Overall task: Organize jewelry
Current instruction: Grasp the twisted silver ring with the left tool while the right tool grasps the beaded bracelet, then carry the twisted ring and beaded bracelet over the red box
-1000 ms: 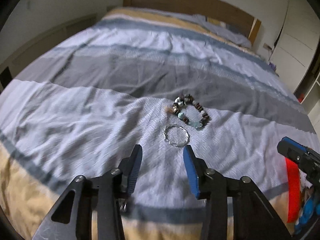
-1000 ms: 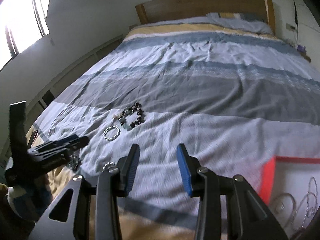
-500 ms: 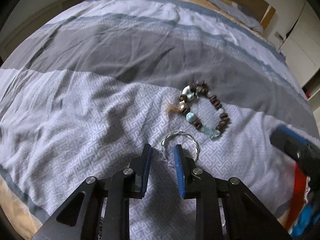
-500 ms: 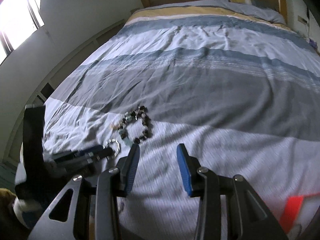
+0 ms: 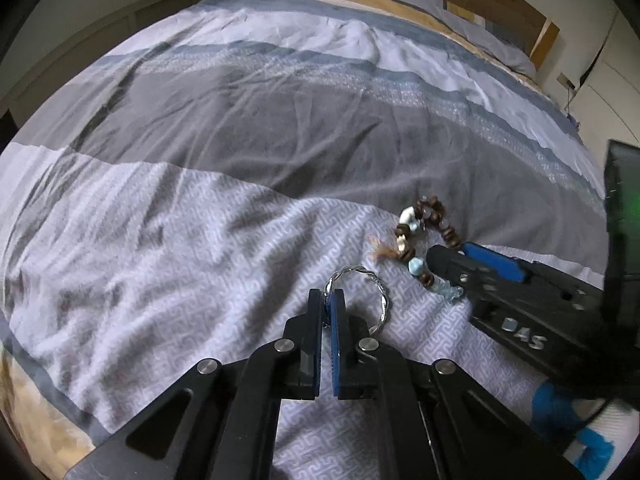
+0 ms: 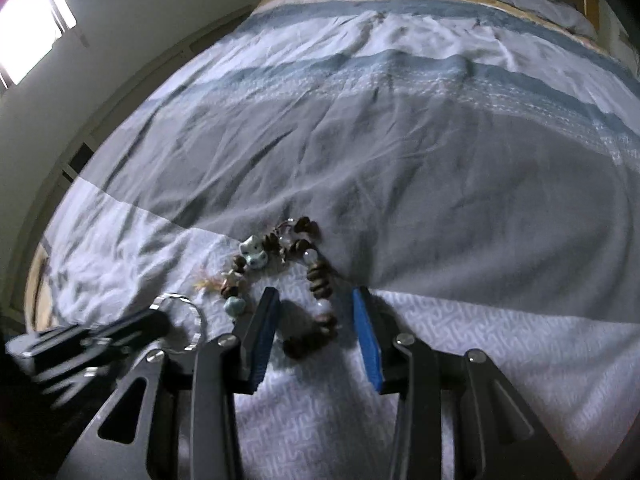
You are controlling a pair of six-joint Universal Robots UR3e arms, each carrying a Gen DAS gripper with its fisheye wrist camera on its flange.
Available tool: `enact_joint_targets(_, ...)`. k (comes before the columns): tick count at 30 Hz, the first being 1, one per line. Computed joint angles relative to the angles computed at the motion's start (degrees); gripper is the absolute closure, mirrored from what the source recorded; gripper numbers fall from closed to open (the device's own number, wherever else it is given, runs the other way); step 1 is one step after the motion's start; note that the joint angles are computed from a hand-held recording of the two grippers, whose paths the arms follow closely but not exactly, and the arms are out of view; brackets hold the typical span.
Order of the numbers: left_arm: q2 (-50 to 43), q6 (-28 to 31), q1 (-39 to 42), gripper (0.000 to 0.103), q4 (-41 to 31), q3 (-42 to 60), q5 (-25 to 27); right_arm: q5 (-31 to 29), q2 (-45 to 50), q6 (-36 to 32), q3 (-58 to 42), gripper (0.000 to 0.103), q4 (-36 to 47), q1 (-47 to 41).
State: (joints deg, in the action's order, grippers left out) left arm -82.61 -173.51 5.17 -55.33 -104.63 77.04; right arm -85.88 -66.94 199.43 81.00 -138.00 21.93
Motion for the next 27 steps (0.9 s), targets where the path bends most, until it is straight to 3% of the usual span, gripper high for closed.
enact_joint_targets(1,0.40,0.15,0.22,0.099,0.12,-0.11,-0.04,-0.24,0.10,0.23,-0.08,0.081,0.03,-0.01)
enact_joint_targets(2,0.86,0.30,0.45,0.099,0.21,-0.25,-0.21,0.25,-0.13,0.43,0.27,0.094,-0.11,-0.34)
enact_joint_targets(9,3.61,0.39,0.01,0.099,5.17,-3.64,0.20,0.74,-6.11,0.49,8.68,0.094,-6.58,-0.55)
enact_joint_targets(20,16.82,-0.25,-5.49,0.099,14.88,-18.13,2.26,-0.84,-28.74,-1.21,30.02,0.094,-17.35,0.57)
enact_joint_targets(24,23.03,-3.76,-10.23,0.099,13.72,-19.74,3.18,-2.65,-41.39,-1.02,35.74,0.094,-13.72,0.55)
enact_joint_targets(27,27.99,-7.76,-15.29,0.099,7.57,-16.54,4.65,-5.88,-52.51,0.30,35.36,0.094,-3.42,1.57)
